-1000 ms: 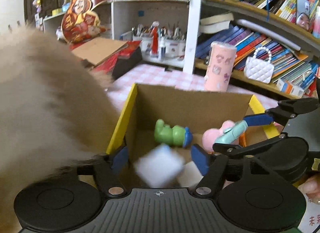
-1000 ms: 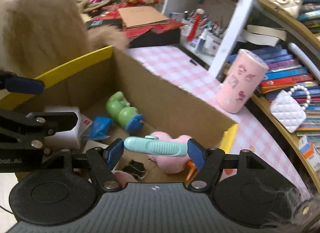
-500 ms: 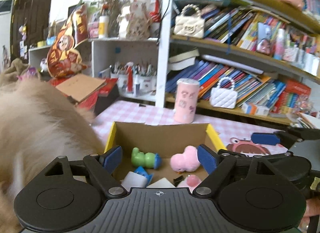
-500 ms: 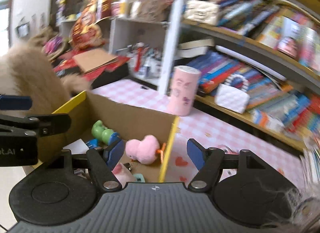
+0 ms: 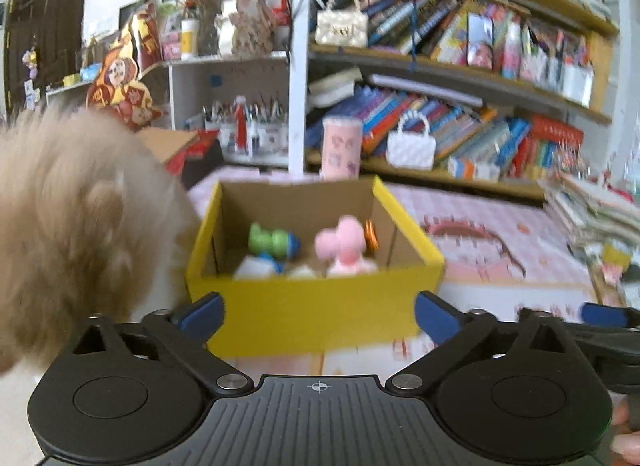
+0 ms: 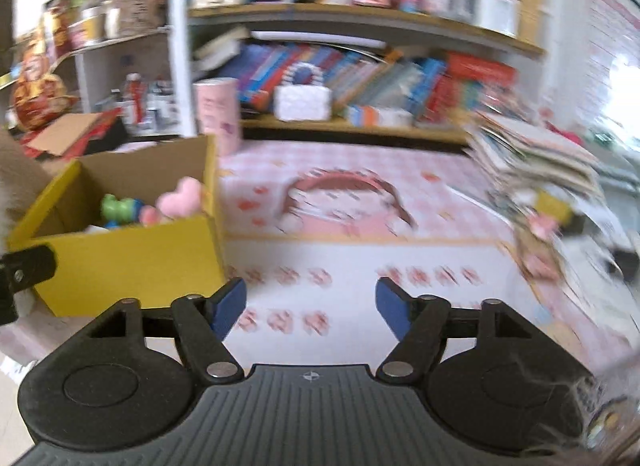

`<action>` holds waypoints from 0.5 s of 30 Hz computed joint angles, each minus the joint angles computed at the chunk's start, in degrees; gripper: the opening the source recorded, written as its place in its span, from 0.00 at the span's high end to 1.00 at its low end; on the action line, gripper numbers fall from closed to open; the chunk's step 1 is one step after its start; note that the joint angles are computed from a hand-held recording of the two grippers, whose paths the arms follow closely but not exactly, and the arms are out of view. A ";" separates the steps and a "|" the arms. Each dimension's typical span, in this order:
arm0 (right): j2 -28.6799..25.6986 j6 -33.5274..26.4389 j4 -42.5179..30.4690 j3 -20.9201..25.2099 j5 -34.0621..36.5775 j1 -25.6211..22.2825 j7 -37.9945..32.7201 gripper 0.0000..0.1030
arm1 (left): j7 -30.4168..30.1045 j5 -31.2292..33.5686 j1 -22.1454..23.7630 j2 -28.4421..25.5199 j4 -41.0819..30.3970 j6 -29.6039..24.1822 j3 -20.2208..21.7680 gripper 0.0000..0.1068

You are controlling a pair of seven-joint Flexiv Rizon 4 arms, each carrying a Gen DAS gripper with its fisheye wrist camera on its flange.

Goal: Organize objects

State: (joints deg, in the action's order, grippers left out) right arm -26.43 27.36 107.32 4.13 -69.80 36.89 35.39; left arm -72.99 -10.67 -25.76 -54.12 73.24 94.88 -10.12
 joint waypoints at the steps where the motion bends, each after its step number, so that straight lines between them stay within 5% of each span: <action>1: 0.36 -2.06 0.66 0.52 1.47 0.88 1.52 0.23 | 0.21 0.39 0.27 0.62 1.45 0.18 -0.43 0.04; 8: 1.72 -10.59 2.44 3.45 9.68 4.13 6.84 0.04 | 0.83 1.07 -0.32 2.18 5.93 -0.50 -0.77 0.04; 15: 3.18 -13.38 3.84 4.45 10.89 4.31 7.74 0.00 | -0.24 1.05 -4.08 1.54 4.67 -0.30 2.39 0.04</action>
